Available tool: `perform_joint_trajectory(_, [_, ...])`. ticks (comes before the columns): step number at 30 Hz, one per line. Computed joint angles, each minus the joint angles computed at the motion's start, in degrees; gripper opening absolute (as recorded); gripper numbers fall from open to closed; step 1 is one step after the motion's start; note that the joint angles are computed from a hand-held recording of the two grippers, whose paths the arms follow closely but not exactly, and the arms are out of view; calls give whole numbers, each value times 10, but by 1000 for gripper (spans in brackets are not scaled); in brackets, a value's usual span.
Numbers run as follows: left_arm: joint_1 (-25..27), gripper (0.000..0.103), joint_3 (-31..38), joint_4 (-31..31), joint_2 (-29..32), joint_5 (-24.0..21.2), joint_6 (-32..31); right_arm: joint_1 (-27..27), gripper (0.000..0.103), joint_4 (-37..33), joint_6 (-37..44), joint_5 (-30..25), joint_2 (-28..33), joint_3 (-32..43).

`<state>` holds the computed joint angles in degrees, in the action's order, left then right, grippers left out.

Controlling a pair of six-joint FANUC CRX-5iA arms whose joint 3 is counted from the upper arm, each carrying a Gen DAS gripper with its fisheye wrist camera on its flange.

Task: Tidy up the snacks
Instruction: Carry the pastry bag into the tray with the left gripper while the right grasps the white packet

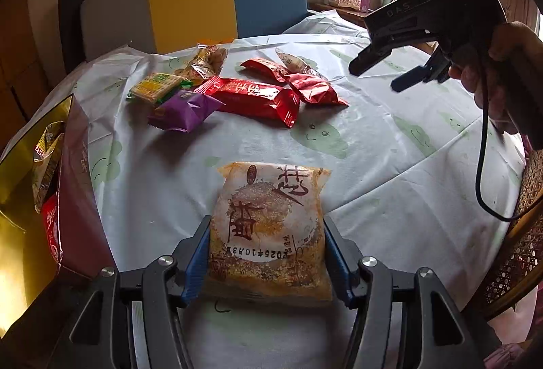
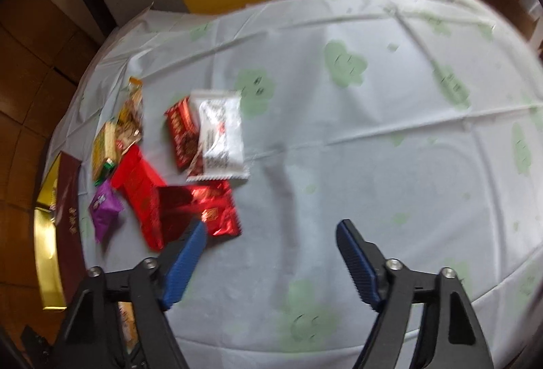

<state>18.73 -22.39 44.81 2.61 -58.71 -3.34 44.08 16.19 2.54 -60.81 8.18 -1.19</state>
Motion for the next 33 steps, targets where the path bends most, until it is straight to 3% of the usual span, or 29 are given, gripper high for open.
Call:
perform_joint_trajectory(7, [4,61,-2,8,1,-6,-4,-8,73,23,-24,-2,14,20])
perform_joint_trajectory(16, [5,61,2,9,4,-14,3,-52,73,30,10,-16,100,108])
perform_joint_trajectory(17, [5,61,3,9,5,-14,3,-58,71,20,23,-12,108,116])
perform_joint_trajectory(18, [5,61,3,9,5,-14,3,-61,60,9,40,-12,117,124])
perform_joint_trajectory(21, [5,61,1,10,4,-12,1,-54,37,24,101,-91,160,178])
perform_joint_trajectory(28, [5,61,-2,12,3,-9,1,-42,35,47,118,-114,115,137])
perform_joint_trajectory(33, [4,61,-2,12,3,-8,2,-35,36,-11,151,-151,95,111])
